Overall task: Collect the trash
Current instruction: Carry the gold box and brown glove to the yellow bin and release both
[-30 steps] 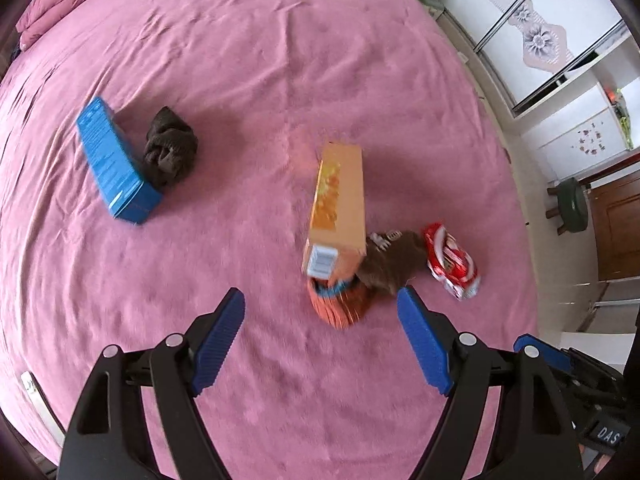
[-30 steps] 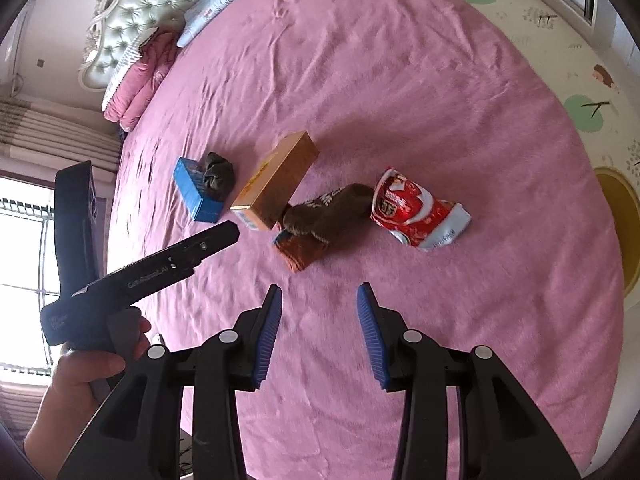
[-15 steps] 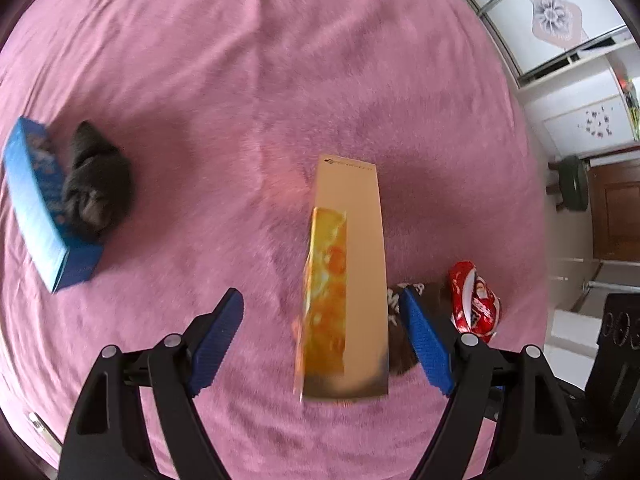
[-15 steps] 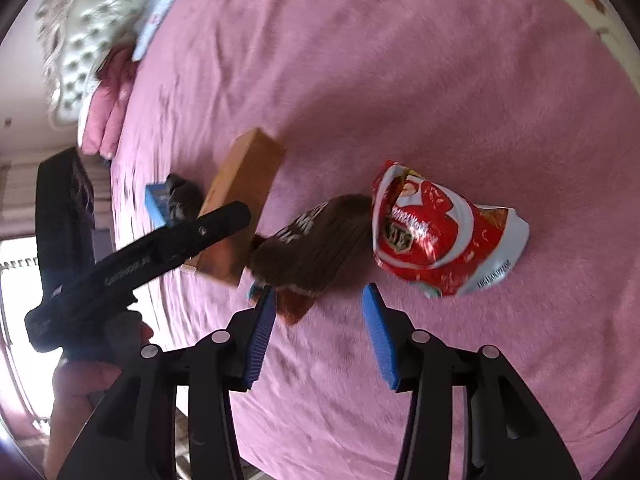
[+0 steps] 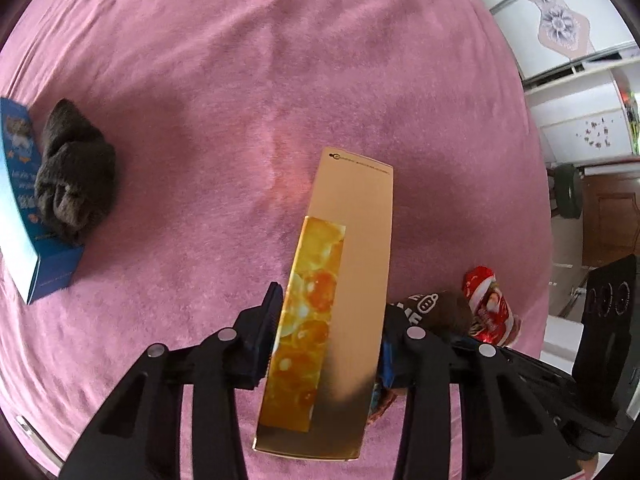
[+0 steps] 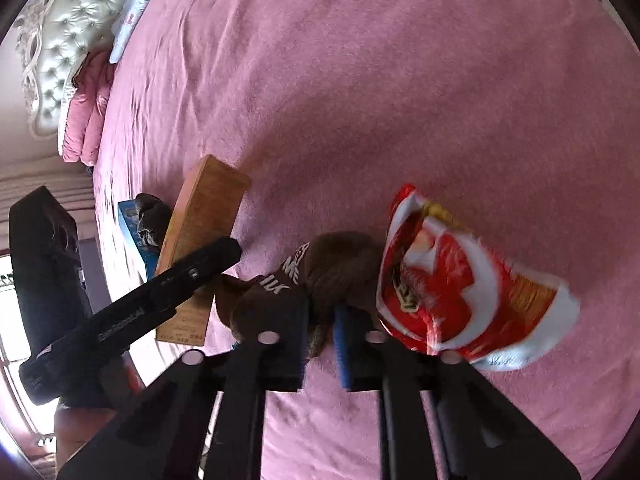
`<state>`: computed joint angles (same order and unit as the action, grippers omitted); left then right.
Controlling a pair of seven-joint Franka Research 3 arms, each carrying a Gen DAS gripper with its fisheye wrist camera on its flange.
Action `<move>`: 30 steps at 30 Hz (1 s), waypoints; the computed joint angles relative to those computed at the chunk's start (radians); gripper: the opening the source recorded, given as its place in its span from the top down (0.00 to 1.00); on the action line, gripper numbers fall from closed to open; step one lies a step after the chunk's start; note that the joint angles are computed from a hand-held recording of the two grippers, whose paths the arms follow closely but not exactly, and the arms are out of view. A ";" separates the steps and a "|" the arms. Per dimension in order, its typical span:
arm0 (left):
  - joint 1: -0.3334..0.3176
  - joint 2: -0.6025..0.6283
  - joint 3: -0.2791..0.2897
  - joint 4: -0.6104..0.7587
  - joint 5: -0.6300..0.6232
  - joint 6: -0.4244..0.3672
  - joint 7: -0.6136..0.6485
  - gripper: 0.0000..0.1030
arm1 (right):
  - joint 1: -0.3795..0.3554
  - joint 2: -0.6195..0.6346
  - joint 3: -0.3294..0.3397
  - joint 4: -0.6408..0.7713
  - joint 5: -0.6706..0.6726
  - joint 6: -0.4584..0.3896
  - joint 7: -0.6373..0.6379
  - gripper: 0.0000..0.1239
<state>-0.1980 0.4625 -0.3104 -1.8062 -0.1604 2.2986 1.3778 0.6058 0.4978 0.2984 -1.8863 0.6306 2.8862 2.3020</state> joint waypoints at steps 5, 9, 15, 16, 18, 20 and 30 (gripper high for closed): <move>0.029 -0.093 -0.005 -0.110 -0.043 0.059 0.030 0.61 | 0.033 -0.051 -0.029 -0.042 -0.049 0.021 0.025 0.95; 0.030 -0.186 -0.011 -0.203 -0.088 0.082 0.059 0.61 | 0.030 -0.099 -0.013 -0.086 -0.044 0.050 0.017 0.95; -0.019 -0.313 0.003 -0.307 -0.087 0.097 0.076 0.61 | 0.087 -0.210 -0.044 -0.176 -0.109 0.054 0.066 0.95; -0.027 -0.331 0.002 -0.321 -0.101 0.093 0.081 0.61 | 0.097 -0.224 -0.048 -0.185 -0.126 0.053 0.082 0.95; -0.050 -0.370 -0.001 -0.355 -0.126 0.097 0.077 0.61 | 0.119 -0.258 -0.063 -0.215 -0.169 0.052 0.122 0.95; -0.074 -0.410 -0.002 -0.387 -0.158 0.099 0.079 0.61 | 0.134 -0.294 -0.072 -0.244 -0.215 0.046 0.164 0.95; -0.201 -0.511 -0.006 -0.466 -0.253 0.096 0.085 0.61 | 0.143 -0.547 -0.027 -0.517 -0.488 0.068 0.536 0.95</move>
